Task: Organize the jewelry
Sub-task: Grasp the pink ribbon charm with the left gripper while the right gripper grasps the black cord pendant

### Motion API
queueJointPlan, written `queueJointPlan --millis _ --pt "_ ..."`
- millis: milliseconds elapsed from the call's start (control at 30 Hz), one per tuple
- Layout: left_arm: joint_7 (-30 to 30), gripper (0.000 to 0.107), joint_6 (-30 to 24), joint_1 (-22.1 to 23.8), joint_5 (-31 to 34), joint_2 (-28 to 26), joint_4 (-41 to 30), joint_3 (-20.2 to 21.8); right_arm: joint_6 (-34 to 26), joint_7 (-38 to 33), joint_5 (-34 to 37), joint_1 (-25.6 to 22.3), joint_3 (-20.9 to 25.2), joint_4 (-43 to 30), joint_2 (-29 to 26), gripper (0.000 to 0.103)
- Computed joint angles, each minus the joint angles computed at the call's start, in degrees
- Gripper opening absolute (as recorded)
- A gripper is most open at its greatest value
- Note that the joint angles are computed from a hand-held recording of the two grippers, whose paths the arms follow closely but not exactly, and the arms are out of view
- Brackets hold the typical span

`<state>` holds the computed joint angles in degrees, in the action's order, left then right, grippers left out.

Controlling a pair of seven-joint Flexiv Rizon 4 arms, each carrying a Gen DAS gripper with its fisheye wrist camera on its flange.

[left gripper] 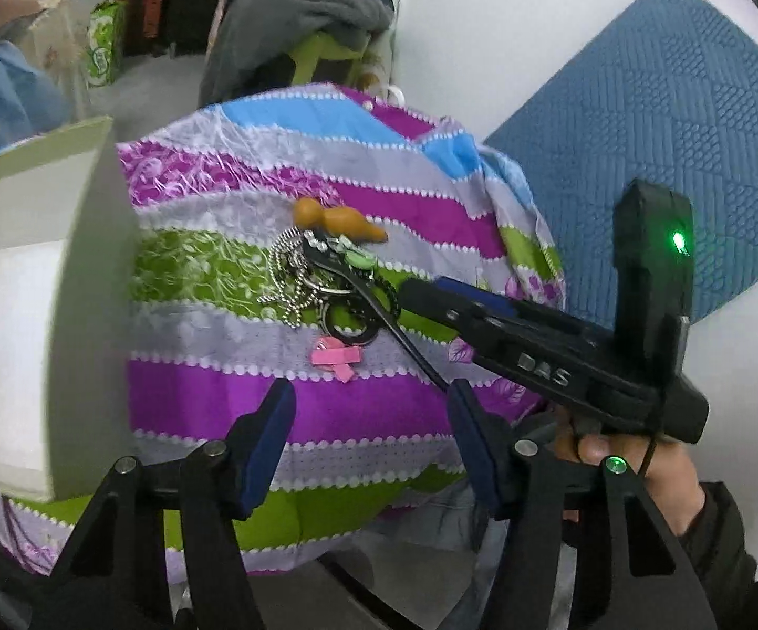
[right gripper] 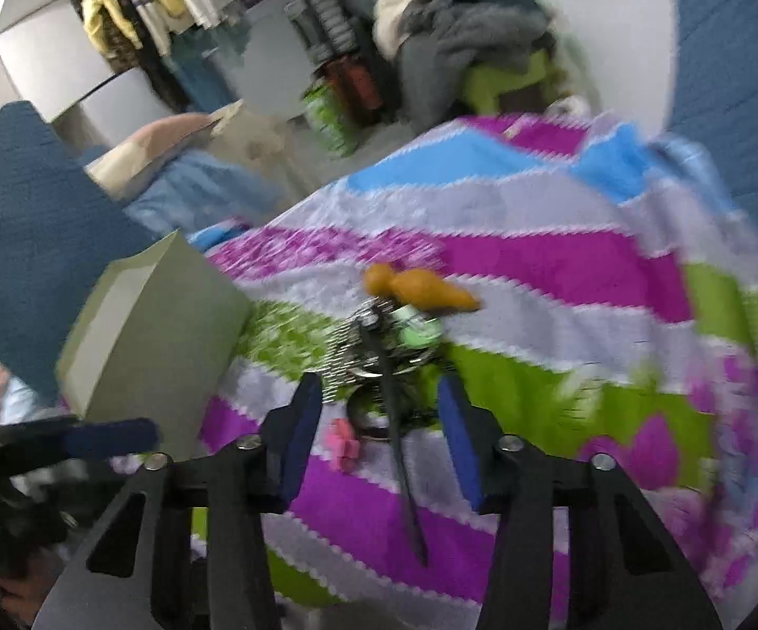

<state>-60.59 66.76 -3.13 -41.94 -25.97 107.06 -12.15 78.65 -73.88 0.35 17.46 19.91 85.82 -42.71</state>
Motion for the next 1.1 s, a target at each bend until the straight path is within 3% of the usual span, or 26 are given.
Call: queueJointPlan --millis 67,200,400,567,767,900,1100 --pt "-0.9 0.059 0.1 -0.7 1.6 -1.5 -1.3 0.5 -3.3 0.2 -2.5 -1.6 2.0 -2.0 -1.7 0.032" --pt "-3.4 0.056 -0.1 -1.0 4.2 -3.9 -3.2 1.2 -10.1 -7.4 1.6 -2.9 4.8 -7.7 -4.8 0.027" --pt "-7.5 0.055 -2.0 -0.9 8.4 -8.8 -7.1 2.1 -17.1 -12.4 4.9 -1.9 4.1 -13.9 -7.9 0.017" --pt "-8.6 0.055 -2.6 -0.2 10.5 -11.4 -9.0 1.5 -18.5 -14.3 5.5 0.6 0.5 -14.7 -7.7 0.007" --pt "-7.5 0.055 -1.1 -0.2 12.2 -13.3 -10.7 0.4 -18.2 -15.8 8.5 0.3 0.5 -14.5 -7.1 0.007" --pt "-8.2 0.038 0.5 -0.4 12.9 -14.2 -11.3 0.2 -17.6 -16.7 9.7 0.0 0.6 -13.7 -6.4 0.007" --pt "-6.9 0.035 2.3 1.7 11.5 -13.4 -9.1 -2.1 -17.4 -16.3 11.3 -0.3 0.7 -12.9 -5.4 0.007"
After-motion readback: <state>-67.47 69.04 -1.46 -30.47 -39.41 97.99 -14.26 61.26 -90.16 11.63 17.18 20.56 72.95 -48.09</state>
